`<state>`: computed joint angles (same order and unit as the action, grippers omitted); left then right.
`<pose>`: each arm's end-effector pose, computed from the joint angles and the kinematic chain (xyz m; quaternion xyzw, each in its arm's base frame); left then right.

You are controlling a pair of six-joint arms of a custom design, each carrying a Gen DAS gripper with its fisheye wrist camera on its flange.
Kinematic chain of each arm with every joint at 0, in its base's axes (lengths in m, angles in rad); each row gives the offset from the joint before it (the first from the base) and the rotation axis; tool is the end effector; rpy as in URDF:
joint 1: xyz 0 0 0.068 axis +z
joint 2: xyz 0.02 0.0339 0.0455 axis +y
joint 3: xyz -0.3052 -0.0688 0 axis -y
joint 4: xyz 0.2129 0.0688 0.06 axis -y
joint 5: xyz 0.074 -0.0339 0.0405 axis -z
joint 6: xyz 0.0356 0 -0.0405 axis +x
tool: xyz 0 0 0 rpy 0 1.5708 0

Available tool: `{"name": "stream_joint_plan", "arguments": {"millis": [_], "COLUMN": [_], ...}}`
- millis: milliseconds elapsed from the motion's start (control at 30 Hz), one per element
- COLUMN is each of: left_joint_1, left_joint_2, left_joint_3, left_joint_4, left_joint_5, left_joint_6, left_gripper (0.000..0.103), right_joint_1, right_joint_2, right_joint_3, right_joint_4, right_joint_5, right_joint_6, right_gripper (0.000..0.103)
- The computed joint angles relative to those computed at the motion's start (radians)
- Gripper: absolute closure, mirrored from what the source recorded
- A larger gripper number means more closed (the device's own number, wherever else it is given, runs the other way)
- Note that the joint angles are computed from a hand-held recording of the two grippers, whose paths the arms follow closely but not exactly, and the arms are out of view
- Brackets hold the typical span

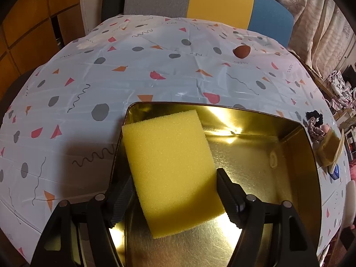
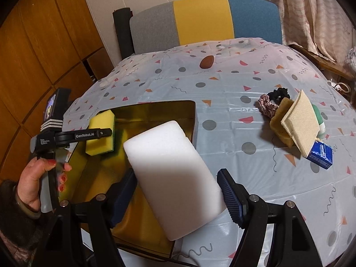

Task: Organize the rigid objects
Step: 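Carry the yellow sponge with the left tool while the right carries the white sponge to the tray, then lower both sponges into the gold tray and open both tools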

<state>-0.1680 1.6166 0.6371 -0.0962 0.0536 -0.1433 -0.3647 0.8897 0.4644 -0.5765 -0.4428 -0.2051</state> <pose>0.2506 -0.0444 0.1787 0.0185 0.9690 -0.0636 0.2379 0.1023 -0.0227 0.2280 0.0132 0.9383 0.1253 0.3220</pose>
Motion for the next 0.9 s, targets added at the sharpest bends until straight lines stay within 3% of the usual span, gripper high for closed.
{"name": "stream_joint_plan", "arguments": {"millis": [200,333,433,567,800,900], "left_joint_1": [0.001,0.017,0.026,0.069,0.094,0.148], "left_joint_2": [-0.011,0.002,0.000,-0.095,-0.313,-0.367], "left_joint_3": [0.008,0.022,0.025,-0.018,-0.102,-0.144], "left_joint_4": [-0.005,0.002,-0.002,0.019,-0.044,-0.069], "left_joint_5": [0.006,0.032,0.062,0.116,0.063,0.141], "left_joint_6": [0.028,0.038,0.038,-0.009,-0.022,-0.012], "left_gripper": [0.029,0.019,0.018,0.019,0.020,0.020], "right_joint_1": [0.042,0.067,0.082,0.098,0.241,0.343], "right_joint_2": [0.008,-0.003,-0.012,-0.001,0.142,0.238], "right_joint_3": [-0.010,-0.009,-0.008,-0.007,-0.026,-0.027], "right_joint_4": [0.025,0.022,0.018,0.031,0.189,0.288], "right_joint_5": [0.026,0.037,0.047,0.061,0.135,0.190], "right_joint_6": [0.039,0.055,0.065,0.081,0.215,0.295], "right_gripper": [0.027,0.027,0.027,0.027,0.026,0.026]}}
